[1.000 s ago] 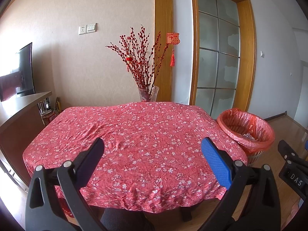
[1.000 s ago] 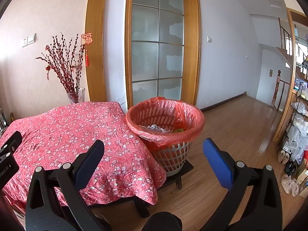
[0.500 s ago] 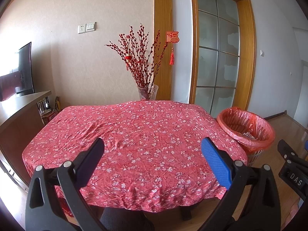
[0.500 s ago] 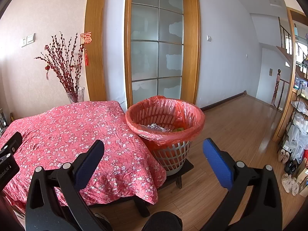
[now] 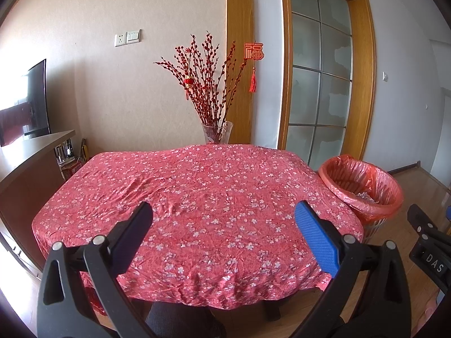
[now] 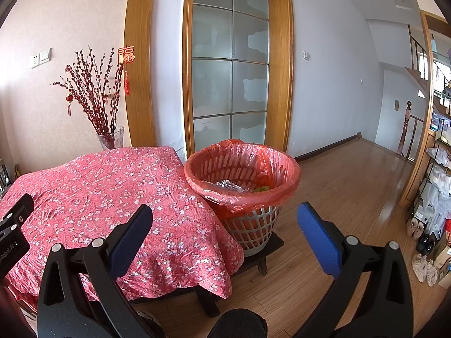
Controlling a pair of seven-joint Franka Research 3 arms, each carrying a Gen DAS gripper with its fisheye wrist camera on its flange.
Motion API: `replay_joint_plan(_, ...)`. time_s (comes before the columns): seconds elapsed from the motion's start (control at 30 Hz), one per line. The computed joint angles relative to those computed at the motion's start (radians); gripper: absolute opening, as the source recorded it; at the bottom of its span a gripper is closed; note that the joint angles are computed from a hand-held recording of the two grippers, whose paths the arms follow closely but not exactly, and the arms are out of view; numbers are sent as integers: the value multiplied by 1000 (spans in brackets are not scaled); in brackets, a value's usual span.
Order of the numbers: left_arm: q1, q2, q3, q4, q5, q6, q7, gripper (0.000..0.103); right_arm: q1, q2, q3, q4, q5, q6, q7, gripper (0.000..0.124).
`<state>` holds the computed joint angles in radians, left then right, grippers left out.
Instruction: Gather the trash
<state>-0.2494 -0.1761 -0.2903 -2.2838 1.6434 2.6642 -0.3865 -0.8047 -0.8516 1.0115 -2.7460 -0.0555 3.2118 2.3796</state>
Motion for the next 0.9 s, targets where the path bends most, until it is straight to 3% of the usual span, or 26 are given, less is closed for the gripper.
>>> replay_joint_plan(0.9,3,7,1,6,-17,-6,26,99,-6,15,9,8,-6,-4,4,101)
